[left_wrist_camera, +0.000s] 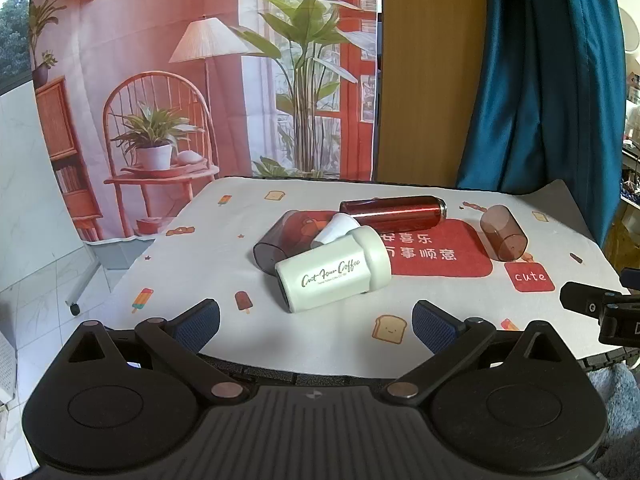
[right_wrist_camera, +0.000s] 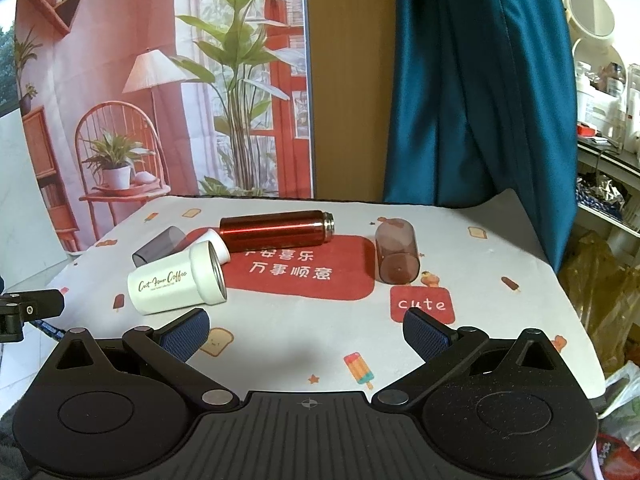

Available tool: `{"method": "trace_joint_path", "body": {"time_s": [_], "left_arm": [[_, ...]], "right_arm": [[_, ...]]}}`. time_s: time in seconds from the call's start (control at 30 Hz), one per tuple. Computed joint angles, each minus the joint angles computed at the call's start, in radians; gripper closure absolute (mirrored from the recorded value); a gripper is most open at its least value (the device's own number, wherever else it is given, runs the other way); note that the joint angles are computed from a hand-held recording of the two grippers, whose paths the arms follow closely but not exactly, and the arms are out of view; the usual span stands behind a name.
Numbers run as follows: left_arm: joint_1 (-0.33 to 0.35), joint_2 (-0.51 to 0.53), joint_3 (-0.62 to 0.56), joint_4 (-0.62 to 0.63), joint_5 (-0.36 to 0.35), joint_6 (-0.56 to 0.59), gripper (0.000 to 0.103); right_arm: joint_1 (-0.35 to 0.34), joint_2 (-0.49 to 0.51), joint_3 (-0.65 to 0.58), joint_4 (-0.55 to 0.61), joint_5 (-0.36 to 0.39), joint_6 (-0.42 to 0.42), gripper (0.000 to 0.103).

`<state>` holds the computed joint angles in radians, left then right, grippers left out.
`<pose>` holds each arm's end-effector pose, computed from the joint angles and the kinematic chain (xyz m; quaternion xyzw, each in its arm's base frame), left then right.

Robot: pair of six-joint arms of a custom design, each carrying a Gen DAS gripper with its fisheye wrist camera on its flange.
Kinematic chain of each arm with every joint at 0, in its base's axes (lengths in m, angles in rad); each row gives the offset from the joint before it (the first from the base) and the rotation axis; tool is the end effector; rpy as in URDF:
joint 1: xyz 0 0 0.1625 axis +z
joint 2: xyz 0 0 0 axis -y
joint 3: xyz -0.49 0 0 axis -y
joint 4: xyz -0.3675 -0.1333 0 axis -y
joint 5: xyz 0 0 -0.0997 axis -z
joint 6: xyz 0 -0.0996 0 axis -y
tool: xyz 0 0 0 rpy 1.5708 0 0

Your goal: Flip cup upright

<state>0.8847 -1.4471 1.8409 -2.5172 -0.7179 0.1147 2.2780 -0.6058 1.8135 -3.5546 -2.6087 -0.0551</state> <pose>-0.1677 -0.5336 0.5043 0.2375 0.8506 -0.3505 0.3118 0.4519 -0.4556 0.1317 0.1248 -0.8159 0.4583 0.3297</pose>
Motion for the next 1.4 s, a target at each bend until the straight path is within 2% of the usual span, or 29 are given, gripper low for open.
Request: {"method": "trace_joint_path", "body": {"time_s": [1.4], "left_arm": [[-0.001,-0.004,0.005,0.009,0.001,-0.004,0.0]], "right_arm": [[-0.013,0.003,-0.002,0.013,0.003,0.026,0.0]]}}
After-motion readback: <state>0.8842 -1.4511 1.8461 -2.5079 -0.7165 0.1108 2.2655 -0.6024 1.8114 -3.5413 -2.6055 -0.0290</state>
